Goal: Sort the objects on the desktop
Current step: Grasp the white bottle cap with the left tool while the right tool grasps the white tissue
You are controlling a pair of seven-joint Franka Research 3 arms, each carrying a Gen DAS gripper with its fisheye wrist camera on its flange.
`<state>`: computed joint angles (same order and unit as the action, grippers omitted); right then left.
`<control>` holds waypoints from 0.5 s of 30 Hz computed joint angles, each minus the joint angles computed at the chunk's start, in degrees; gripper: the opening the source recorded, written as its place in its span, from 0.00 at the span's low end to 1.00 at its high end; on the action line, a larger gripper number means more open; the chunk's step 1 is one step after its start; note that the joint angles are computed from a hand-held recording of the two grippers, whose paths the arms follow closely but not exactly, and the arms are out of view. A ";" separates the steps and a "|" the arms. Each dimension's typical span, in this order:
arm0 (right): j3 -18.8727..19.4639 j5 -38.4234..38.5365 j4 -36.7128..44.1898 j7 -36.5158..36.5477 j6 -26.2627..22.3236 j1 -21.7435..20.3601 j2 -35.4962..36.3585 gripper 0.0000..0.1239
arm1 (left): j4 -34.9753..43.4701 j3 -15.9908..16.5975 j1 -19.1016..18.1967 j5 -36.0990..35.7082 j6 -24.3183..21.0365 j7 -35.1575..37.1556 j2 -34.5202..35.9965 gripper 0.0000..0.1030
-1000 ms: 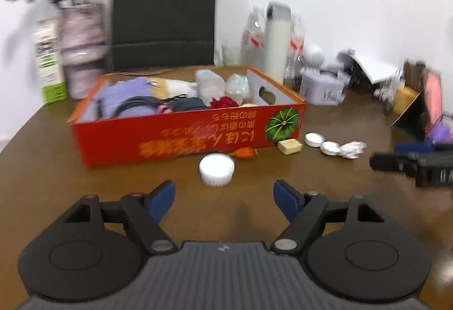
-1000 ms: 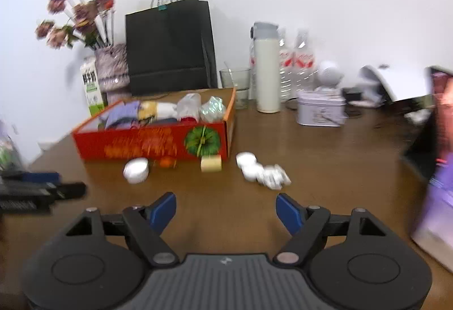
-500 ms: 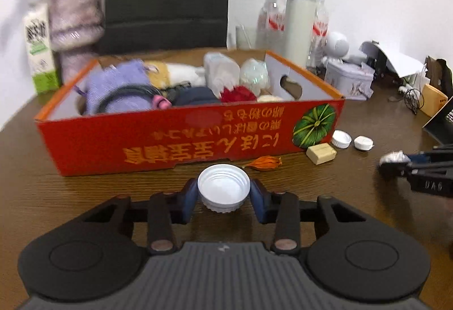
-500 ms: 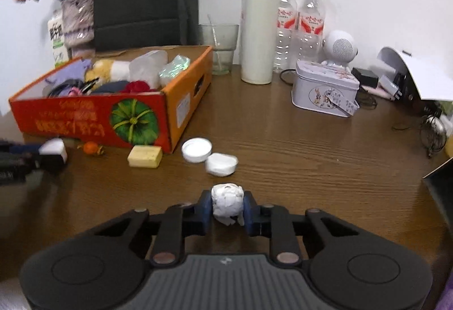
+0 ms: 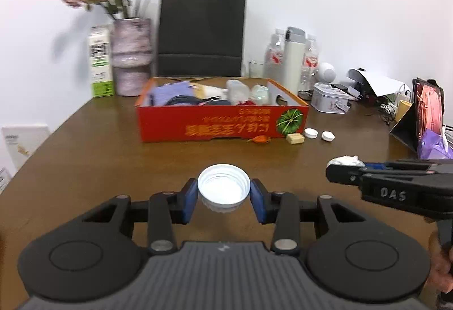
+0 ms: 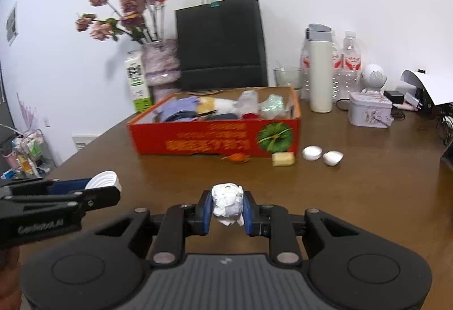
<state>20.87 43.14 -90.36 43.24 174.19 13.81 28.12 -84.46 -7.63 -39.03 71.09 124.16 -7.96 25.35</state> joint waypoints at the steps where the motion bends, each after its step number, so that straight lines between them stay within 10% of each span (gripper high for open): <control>1: 1.28 0.98 -2.24 -1.22 0.77 -0.68 -1.34 0.17 | -2.45 -0.12 -0.71 0.38 -0.89 -1.96 -1.72 0.39; 7: 15.00 14.51 -15.61 -15.67 7.73 -10.23 -9.44 0.17 | -10.33 -3.62 -1.92 1.93 -7.18 -7.16 -7.04 0.39; 15: 17.25 28.82 -16.53 -28.54 8.91 -11.42 -12.94 0.17 | -10.61 -5.55 -1.67 5.28 -9.04 -8.24 -7.55 0.39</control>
